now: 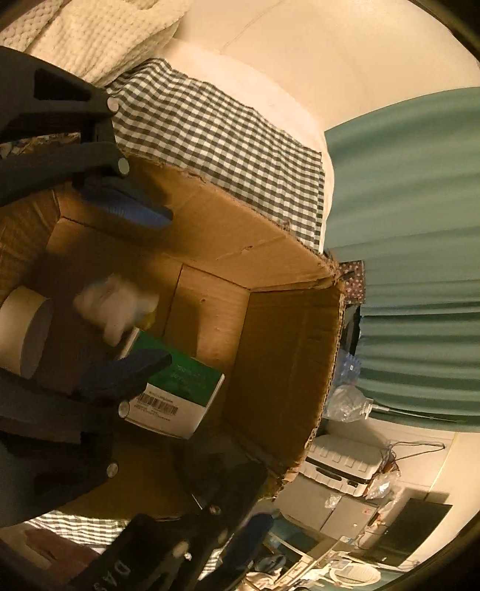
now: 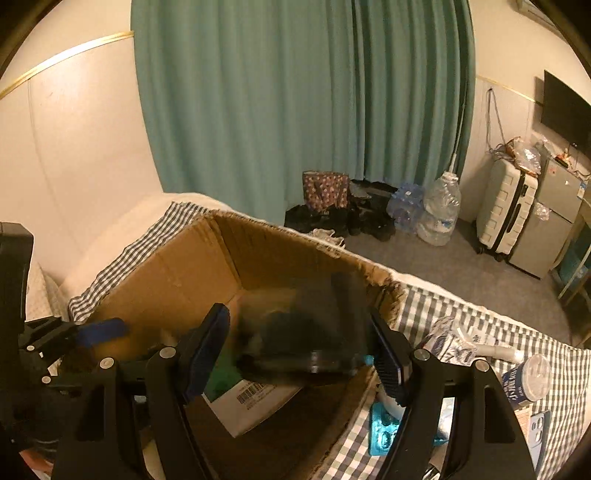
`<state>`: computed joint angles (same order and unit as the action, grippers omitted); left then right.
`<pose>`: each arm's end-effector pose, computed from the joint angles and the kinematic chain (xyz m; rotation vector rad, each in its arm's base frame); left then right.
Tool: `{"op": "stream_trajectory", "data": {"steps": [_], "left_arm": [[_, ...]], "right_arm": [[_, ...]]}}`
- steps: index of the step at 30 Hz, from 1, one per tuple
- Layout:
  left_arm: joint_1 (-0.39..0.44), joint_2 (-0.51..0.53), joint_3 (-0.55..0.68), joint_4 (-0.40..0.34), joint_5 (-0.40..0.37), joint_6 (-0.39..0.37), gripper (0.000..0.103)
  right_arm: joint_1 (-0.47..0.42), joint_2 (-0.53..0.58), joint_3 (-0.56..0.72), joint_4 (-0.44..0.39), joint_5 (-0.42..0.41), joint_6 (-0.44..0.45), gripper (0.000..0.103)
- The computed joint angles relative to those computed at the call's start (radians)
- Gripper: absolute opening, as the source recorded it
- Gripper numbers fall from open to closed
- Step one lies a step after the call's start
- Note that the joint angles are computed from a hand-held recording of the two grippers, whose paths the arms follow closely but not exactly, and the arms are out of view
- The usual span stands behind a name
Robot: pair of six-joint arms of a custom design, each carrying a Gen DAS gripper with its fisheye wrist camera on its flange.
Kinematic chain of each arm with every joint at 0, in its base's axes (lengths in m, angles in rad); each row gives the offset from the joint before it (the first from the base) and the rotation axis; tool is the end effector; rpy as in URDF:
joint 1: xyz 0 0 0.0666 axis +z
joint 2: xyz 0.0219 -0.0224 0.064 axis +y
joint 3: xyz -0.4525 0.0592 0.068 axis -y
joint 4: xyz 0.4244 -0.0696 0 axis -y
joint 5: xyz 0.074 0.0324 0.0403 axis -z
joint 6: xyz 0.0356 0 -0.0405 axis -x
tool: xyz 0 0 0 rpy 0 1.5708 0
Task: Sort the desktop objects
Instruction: 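Lower the bear into the cardboard box and open the left tool, then withdraw the left tool from the cardboard box toward the clutter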
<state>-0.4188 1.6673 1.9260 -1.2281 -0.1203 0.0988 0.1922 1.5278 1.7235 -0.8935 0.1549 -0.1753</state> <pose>0.5544 -0.2426 0.5927 0.3565 2.5054 -0.0535 0.5608 0.1031 0.5978 0.0626 2.2578 0.0202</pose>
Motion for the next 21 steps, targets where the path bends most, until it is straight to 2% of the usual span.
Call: {"op": "stream_trajectory", "data": {"steps": [4, 7, 9, 16, 21], "left_arm": [[-0.006, -0.006, -0.003, 0.011, -0.013, -0.02, 0.076], [-0.009, -0.011, -0.003, 0.02, -0.019, -0.016, 0.086], [-0.011, -0.017, -0.008, 0.036, -0.022, -0.018, 0.099], [-0.036, -0.031, -0.012, 0.069, -0.078, -0.045, 0.103], [-0.041, -0.017, 0.025, 0.031, -0.048, -0.005, 0.103]], "right_arm": [[-0.004, -0.011, 0.0, 0.011, 0.012, -0.007, 0.079], [-0.004, -0.023, 0.0, 0.011, 0.031, -0.012, 0.079], [-0.006, -0.036, -0.003, 0.014, 0.042, -0.017, 0.079], [-0.019, -0.118, -0.077, 0.071, 0.067, -0.065, 0.084], [-0.039, -0.166, -0.107, 0.056, 0.068, -0.051, 0.087]]}}
